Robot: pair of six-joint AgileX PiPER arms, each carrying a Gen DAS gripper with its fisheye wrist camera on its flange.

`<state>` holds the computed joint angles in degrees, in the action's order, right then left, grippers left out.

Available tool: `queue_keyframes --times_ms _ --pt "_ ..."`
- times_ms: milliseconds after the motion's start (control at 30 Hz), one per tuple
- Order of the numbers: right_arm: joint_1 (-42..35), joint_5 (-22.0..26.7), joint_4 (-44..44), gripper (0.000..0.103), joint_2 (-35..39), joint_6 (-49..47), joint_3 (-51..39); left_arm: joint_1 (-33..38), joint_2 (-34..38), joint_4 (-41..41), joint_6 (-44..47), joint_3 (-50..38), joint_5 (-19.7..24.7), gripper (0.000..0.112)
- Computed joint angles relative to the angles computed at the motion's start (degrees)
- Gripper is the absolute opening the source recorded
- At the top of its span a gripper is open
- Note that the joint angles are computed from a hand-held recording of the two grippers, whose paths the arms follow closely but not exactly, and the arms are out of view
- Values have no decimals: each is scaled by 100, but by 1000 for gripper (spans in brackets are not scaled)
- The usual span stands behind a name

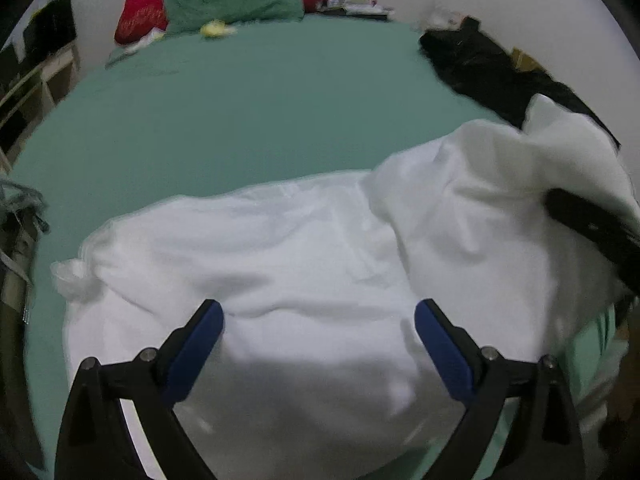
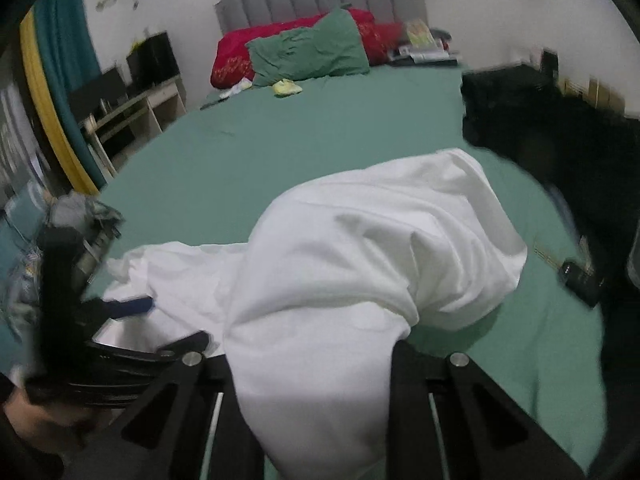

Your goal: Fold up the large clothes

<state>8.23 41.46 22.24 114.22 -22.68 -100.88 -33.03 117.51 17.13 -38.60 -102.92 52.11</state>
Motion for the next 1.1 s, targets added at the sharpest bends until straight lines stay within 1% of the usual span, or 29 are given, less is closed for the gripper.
queue_keyframes --times_ms 67,167,200,233,300,400,433,500,567,600,633,700,733,800,900,967,1000,1033,1067,1100 --pt "344 -72 -678 14 -68 502 1 38 -538 411 -135 714 -213 96" --pt "845 -10 -1480 14 -60 1123 -121 284 -1325 896 -402 1888 -608 96" --pt "1008 12 -1743 14 -51 1282 -149 437 -1562 981 -466 2258 -733 96" --pt "1190 80 -2002 15 -14 1455 -226 547 -1662 995 -480 2421 -809 96" --pt "1515 261 -2390 15 102 1737 -425 959 -2046 969 -560 3077 -1183 96" --pt "1927 617 -2677 15 382 1996 -836 1612 -2532 344 -173 3771 -1620 96" --pt "2040 703 -2745 15 467 2055 -947 1902 -2663 -118 181 3932 -1761 96" --pt "2298 907 -2895 16 687 2215 -1222 2318 -2864 -810 801 4132 -1920 96" --pt "2508 1153 -2969 18 926 2374 -1555 2542 -2976 -1136 1180 4239 -1999 96" --pt "2576 1249 -2980 20 1022 2431 -1687 2694 -3056 -1442 1516 4315 -2032 96" --pt "2643 1378 -2918 25 1139 2461 -1860 2793 -3086 -1747 1806 4353 -2070 96" --pt "2796 1583 -2976 29 1325 2634 -2154 2986 -3184 -2353 2442 4420 -2082 96" --pt "2878 1701 -3021 32 1418 2718 -2337 2971 -3208 -2465 2525 4439 -2096 96" --pt "2953 1767 -2968 36 1457 2798 -2448 3034 -3242 -2736 2802 4429 -1996 96" --pt "3013 1757 -2818 42 1410 2731 -2478 3047 -3307 -2793 2954 4397 -1821 96" --pt "3088 1607 -2992 59 1226 2748 -2253 3011 -3342 -2839 2966 4362 -1753 96" --pt "3078 1468 -2915 74 1091 2629 -2066 3042 -3382 -2936 3052 4375 -1737 96" --pt "3034 1376 -2635 84 1001 2363 -1952 3090 -3407 -3022 3135 4378 -1704 96" --pt "3002 1332 -2367 88 927 2123 -1866 3095 -3432 -3051 3133 4378 -1684 96" --pt "3019 1345 -2319 92 874 2053 -1818 3106 -3491 -3100 3150 4400 -1669 96"
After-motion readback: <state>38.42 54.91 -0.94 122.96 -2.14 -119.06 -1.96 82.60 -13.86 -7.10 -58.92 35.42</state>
